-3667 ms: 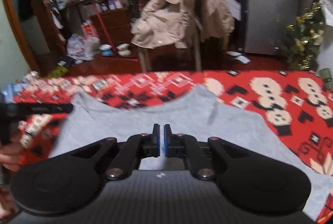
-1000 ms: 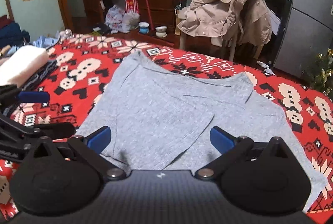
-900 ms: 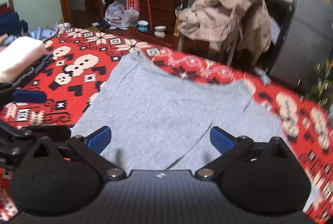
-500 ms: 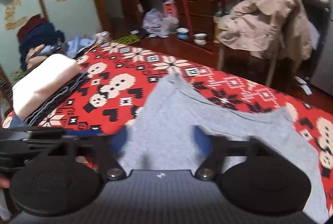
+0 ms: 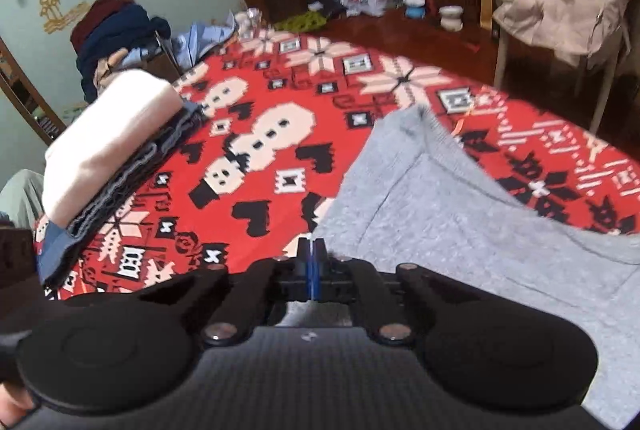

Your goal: Fold clothes

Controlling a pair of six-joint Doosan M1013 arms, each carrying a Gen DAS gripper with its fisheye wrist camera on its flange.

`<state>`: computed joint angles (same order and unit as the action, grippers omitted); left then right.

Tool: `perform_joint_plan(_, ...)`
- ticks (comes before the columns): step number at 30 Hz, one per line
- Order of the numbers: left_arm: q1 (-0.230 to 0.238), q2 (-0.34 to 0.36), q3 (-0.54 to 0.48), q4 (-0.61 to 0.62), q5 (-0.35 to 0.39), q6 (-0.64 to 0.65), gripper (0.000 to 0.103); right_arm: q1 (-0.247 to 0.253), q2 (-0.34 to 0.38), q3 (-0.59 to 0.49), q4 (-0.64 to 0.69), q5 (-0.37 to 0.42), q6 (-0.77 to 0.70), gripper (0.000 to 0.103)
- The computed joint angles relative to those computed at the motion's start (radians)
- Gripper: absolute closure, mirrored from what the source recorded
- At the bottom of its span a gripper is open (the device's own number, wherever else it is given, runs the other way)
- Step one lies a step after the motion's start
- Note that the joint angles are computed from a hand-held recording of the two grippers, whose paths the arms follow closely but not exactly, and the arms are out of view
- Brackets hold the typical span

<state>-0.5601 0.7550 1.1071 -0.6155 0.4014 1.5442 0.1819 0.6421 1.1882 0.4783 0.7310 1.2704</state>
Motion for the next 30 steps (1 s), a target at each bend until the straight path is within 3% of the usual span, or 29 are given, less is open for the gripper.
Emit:
perform_joint_plan(8,0.008,-0.002,-0.007,-0.008,0.023,-0.027,0.103,0.014,0.013,-0.024,-0.058,0.03,-0.025,0.103)
perform_joint_plan(13,0.011,0.016,-0.055,-0.077,0.009,0.042,0.103,0.009,0.032,-0.077,-0.114,0.038,0.012,0.103)
perform_joint_plan(20,0.011,0.107,-0.213,0.045,0.113,-0.137,0.103,0.001,0.092,-0.189,-0.165,0.073,0.047,0.103)
perform_joint_plan(30,0.015,0.107,-0.211,0.038,0.13,-0.145,0.103,0.006,0.138,-0.257,-0.203,0.104,0.049,0.103)
